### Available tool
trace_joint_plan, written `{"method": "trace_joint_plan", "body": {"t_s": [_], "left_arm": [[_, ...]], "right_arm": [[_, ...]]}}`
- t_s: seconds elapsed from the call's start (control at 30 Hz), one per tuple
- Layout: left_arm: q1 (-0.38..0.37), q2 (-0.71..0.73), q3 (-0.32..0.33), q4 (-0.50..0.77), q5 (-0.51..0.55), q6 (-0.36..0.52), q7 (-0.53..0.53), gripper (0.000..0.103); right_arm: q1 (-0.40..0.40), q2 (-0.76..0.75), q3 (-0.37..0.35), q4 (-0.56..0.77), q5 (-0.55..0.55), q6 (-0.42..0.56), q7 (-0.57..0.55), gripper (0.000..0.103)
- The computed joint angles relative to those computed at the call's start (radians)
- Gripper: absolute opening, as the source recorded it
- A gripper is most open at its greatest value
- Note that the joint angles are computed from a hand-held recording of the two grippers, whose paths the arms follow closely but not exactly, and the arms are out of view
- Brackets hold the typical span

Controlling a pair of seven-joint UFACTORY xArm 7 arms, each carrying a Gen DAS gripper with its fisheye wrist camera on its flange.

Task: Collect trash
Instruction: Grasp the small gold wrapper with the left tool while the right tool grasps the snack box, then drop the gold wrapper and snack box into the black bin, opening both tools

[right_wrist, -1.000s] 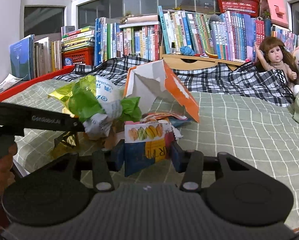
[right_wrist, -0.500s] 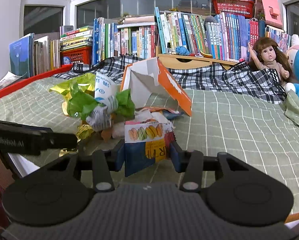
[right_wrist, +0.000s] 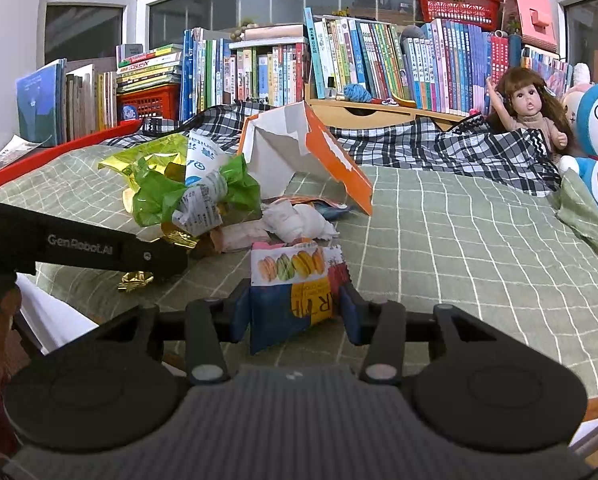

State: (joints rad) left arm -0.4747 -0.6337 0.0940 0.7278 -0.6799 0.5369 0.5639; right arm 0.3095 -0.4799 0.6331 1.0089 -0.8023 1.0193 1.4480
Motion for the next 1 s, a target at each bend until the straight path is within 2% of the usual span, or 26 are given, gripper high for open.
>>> {"method": "trace_joint_plan", "body": {"t_s": [0.13, 0.3, 0.57, 0.77, 1.0], "left_arm": [[0.016, -0.06, 0.003, -0.022, 0.03, 0.022, 0.004, 0.023], [0.044, -0.168, 0.024, -0.067, 0.065, 0.097, -0.027, 0.023], [0.115, -0.359, 0.066, -0.161, 0.157, 0.302, -0.048, 0.023], [0.189, -0.383, 0.028, -0.227, 0.255, 0.404, -0.047, 0.023], [0.243, -0.298, -0.058, -0.314, 0.35, 0.386, -0.102, 0.023]], "right_arm": [[0.006, -0.004, 0.013, 0.009, 0.01, 0.012, 0.011, 0.049], [0.019, -0.01, 0.043, 0.019, 0.039, 0.03, 0.053, 0.048], [0.08, -0.015, 0.091, 0.006, 0.114, 0.027, 0.097, 0.048], [0.16, 0.035, 0.047, -0.038, 0.219, -0.045, 0.042, 0.048], [0.229, 0.127, -0.058, -0.106, 0.318, -0.169, 0.004, 0.048]]}}
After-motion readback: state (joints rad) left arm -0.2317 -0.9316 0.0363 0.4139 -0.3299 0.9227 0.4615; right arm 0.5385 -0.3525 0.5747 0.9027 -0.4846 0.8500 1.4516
